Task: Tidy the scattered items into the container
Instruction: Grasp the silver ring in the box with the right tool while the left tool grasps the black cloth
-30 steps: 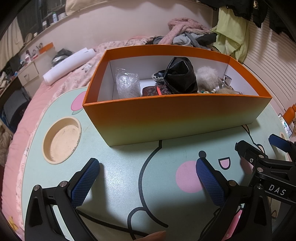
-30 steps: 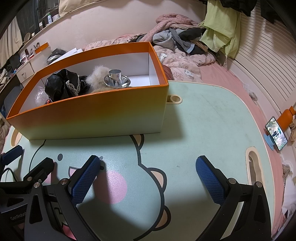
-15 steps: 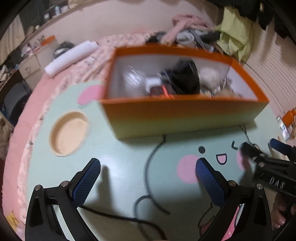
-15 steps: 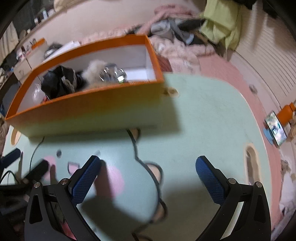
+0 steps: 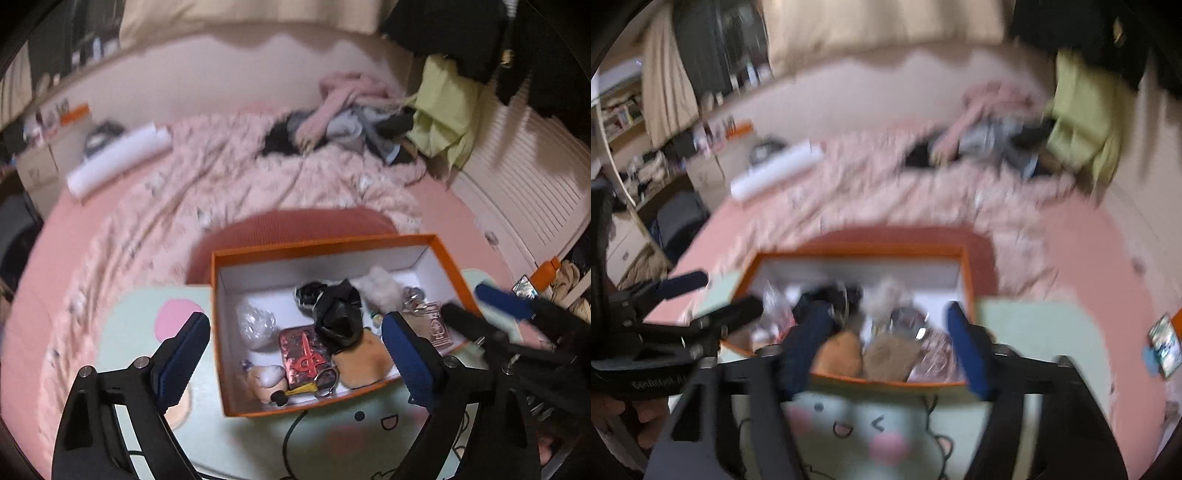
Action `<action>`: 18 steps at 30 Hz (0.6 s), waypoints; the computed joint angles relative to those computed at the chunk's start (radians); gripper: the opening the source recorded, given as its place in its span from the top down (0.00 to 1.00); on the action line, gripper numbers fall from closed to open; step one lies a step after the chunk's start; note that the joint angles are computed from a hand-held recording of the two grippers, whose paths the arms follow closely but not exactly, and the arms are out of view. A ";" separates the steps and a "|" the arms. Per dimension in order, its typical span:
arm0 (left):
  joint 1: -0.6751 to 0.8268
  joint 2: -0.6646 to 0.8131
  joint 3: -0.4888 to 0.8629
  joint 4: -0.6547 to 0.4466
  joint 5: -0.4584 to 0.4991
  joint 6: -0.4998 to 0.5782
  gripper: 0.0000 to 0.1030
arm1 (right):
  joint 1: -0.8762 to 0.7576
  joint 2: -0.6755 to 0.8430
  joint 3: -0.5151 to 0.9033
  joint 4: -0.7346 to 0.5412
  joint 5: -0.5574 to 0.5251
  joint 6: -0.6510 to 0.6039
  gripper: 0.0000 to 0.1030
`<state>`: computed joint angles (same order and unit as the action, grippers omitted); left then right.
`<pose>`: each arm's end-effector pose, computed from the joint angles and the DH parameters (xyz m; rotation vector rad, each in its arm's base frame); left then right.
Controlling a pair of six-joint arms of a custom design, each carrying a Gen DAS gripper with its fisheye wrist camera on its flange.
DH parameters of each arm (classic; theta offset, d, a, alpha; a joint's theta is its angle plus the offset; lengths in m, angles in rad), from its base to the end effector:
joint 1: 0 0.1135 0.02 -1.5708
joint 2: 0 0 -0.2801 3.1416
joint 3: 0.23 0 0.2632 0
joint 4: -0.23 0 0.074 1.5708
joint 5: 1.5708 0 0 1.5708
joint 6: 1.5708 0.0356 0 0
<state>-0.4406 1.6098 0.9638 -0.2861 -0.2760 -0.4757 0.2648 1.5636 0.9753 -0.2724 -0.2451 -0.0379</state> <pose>0.3082 -0.1346 0.2001 -0.1556 2.4493 -0.0532 0.3213 0.0961 0.2190 -0.4769 2.3896 0.4000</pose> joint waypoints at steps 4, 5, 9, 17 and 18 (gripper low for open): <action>0.001 0.082 0.064 -0.037 -0.007 0.013 0.15 | 0.038 0.085 0.047 -0.045 0.062 -0.061 0.48; -0.001 0.106 0.088 -0.049 -0.011 0.021 0.16 | 0.043 0.097 0.056 -0.048 0.079 -0.081 0.49; 0.014 0.167 0.155 -0.072 0.046 0.051 0.18 | 0.036 0.136 0.103 -0.078 0.088 -0.124 0.60; 0.048 0.268 0.229 -0.087 0.208 0.085 0.59 | -0.002 0.200 0.171 -0.106 0.048 -0.183 0.61; 0.050 0.286 0.240 -0.088 0.235 0.088 0.65 | -0.002 0.195 0.166 -0.096 0.051 -0.181 0.61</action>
<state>-0.3906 1.8954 1.2040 -0.3744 -0.0414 -0.3876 0.2625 1.7590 1.1414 -0.3685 -0.1938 -0.2185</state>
